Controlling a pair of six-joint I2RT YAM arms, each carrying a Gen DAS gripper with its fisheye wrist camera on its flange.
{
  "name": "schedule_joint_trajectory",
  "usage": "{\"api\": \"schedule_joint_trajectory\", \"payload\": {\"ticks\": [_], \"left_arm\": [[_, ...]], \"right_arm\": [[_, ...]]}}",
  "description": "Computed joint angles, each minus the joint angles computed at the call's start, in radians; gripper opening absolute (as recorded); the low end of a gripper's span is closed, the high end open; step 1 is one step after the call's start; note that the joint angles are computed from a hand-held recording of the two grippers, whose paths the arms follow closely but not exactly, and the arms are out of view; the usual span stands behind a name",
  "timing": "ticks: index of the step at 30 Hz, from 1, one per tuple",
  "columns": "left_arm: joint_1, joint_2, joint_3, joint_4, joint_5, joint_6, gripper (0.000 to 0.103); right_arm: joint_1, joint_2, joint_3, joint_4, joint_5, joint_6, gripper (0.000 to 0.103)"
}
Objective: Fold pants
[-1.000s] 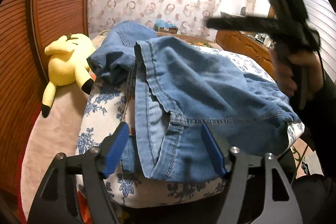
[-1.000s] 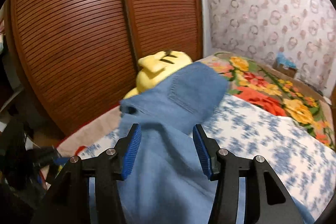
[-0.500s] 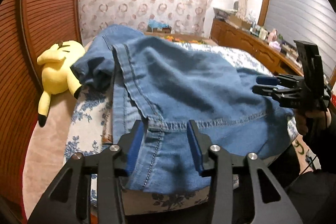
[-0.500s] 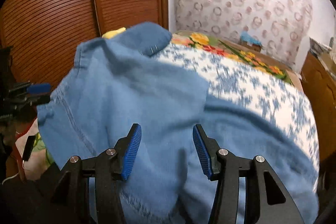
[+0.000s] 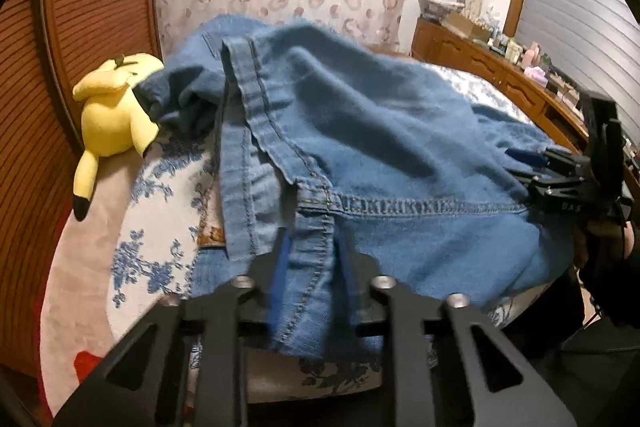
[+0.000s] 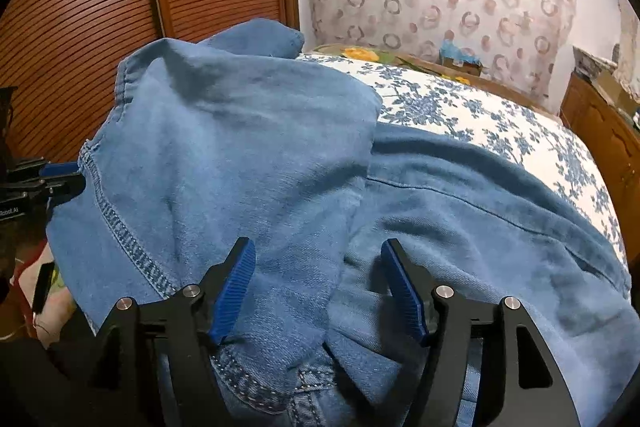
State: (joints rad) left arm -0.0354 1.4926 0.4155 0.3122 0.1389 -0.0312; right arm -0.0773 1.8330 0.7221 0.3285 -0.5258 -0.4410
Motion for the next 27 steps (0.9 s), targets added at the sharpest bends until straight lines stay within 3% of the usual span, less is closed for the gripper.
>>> {"api": "schedule_joint_trajectory", "payload": {"ticks": [2, 8, 12, 19, 23, 25, 27], "left_arm": [[0.020, -0.047, -0.024, 0.009, 0.037, 0.003, 0.009], [0.093, -0.297, -0.083, -0.083, 0.077, 0.006, 0.009], [0.149, -0.253, -0.066, -0.128, 0.089, 0.050, 0.009], [0.104, -0.149, -0.066, -0.090, 0.032, 0.027, 0.011], [0.086, -0.153, -0.059, -0.094, 0.012, 0.013, 0.024], [0.079, -0.164, -0.053, -0.096, 0.011, 0.004, 0.039], [0.074, -0.168, -0.049, -0.091, -0.001, -0.001, 0.071]], "right_arm": [[-0.012, -0.005, -0.015, 0.013, -0.014, 0.000, 0.067], [-0.045, -0.022, -0.008, -0.030, -0.059, -0.013, 0.067], [-0.077, -0.059, -0.019, -0.085, -0.104, -0.042, 0.068], [-0.100, -0.075, -0.045, -0.132, -0.092, -0.110, 0.067], [-0.119, -0.049, -0.048, -0.131, -0.101, -0.121, 0.067], [-0.130, -0.042, -0.055, -0.124, -0.113, -0.122, 0.067], [-0.134, -0.045, -0.062, -0.118, -0.122, -0.116, 0.067]]}}
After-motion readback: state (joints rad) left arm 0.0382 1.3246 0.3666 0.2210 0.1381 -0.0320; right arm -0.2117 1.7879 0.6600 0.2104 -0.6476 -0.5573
